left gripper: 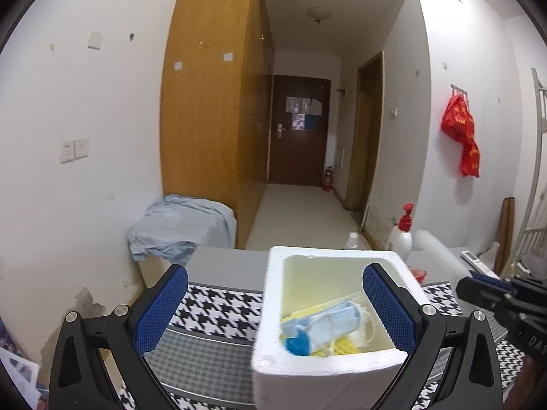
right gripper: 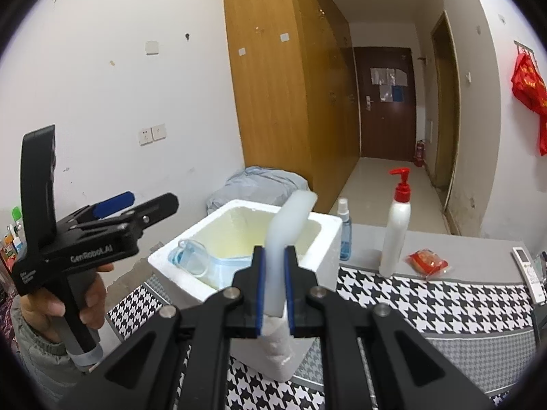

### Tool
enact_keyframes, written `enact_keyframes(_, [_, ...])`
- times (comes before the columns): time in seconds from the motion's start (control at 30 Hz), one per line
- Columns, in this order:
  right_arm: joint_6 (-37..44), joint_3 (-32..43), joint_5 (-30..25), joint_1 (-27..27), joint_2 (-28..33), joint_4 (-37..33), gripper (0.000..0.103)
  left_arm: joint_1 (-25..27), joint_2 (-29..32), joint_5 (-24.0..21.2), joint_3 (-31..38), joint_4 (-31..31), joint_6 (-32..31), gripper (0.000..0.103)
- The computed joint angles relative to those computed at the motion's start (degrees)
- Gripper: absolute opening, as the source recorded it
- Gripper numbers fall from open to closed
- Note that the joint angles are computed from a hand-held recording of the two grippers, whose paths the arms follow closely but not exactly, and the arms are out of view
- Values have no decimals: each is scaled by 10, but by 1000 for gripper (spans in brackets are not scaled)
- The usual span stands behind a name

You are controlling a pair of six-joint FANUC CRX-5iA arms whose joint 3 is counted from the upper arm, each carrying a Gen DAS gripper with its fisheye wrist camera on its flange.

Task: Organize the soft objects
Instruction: 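Lower the white foam stick into the foam box and open the right gripper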

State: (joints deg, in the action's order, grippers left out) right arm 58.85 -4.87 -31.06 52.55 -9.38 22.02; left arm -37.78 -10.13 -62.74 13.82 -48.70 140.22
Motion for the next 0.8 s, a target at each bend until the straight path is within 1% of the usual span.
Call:
enact_keyframes(0.1, [5,8,-1,4,6,-4,13,4,-7,-6,-7,2,2,102])
enact_keyframes(0.27, [21,26,-11,11,19,-19,13,-2,-19,-19,-13,-15,12,102])
enact_keyframes(0.37, [35,34,-5,13,24,-31,13,-7,-22,-27,-14,-23,10,102])
enact_keyframes(0.5, [38,49,-14,20,37,-27,13,-8,-31,-31,-22,-25,13,102])
enact_keyframes(0.63, [48,62,-19,24,48,-36,13,-16,-36,-47,-25,-46,17,102])
enact_keyframes(0.8, [53,72,-25,28,60,-33,13,-17,-48,-52,-35,-49,26,102])
